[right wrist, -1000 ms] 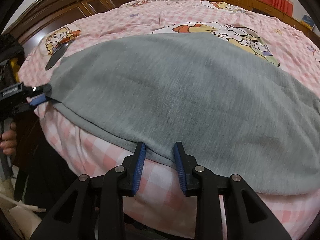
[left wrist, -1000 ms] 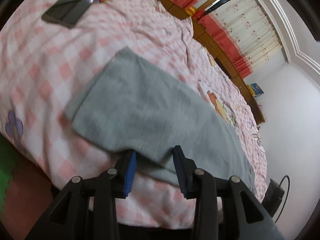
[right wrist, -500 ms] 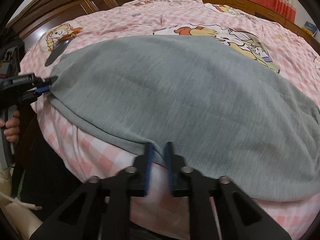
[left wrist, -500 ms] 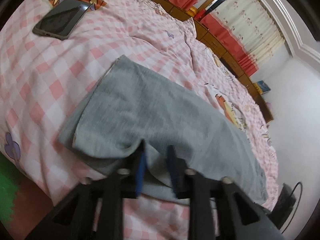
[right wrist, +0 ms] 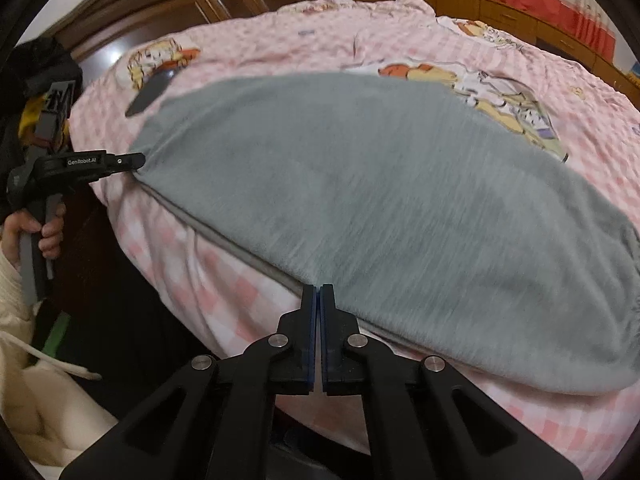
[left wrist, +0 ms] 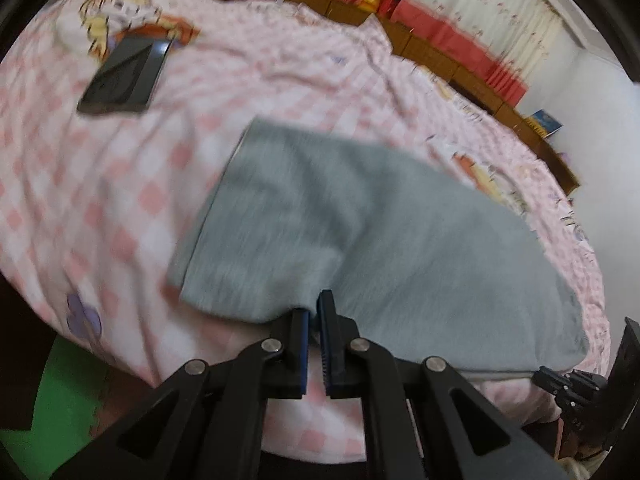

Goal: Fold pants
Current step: 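Open the left gripper and lift it off the folded pants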

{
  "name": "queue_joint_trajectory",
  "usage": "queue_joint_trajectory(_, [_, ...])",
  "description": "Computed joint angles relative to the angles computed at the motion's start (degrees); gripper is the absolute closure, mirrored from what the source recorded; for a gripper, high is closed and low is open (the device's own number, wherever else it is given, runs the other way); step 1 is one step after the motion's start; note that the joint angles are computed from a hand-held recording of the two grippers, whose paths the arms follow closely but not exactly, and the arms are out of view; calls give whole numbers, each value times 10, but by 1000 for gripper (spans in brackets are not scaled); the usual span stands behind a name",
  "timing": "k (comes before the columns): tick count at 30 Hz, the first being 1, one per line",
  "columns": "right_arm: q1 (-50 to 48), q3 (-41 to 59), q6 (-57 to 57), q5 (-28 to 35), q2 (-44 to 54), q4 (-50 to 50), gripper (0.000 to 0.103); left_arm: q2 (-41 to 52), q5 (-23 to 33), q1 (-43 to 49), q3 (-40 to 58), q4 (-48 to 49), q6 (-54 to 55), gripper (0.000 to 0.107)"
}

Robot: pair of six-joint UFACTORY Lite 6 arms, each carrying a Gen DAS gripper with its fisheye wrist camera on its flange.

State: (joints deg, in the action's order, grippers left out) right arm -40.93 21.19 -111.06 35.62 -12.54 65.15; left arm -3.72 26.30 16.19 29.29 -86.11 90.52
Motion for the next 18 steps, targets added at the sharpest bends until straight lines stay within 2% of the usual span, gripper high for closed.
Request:
queue_joint_trajectory(3, [1, 15, 26, 5, 5, -30, 101, 8, 12, 15, -6, 1, 5, 100])
queue_joint_trajectory(4, [4, 19, 45, 7, 0, -49, 101, -1, 5, 15, -10, 8, 1, 97])
queue_joint_trajectory(6, [9, 34, 111, 21, -13, -109, 101, -15, -8, 16, -14, 42, -23, 97])
queue_joint_trajectory(9, [-4, 37, 124, 83, -59, -126, 99, -41, 22, 51, -17, 132, -85, 92])
queue_joint_trajectory(11, [14, 37, 129, 97, -82, -110, 92, -76, 54, 84, -23, 171, -103, 86])
queue_joint_trajectory(13, [56, 40, 138, 77, -82, -85, 88, -99, 73, 106, -15, 188, -111, 78])
queue_joint_trajectory(15, [140, 52, 161, 15, -54, -45, 88, -99, 76, 109, 1, 174, -98, 71])
queue_joint_trajectory(18, [249, 89, 165, -65, 15, 35, 88, -39, 51, 66, 58, 166, -99, 69])
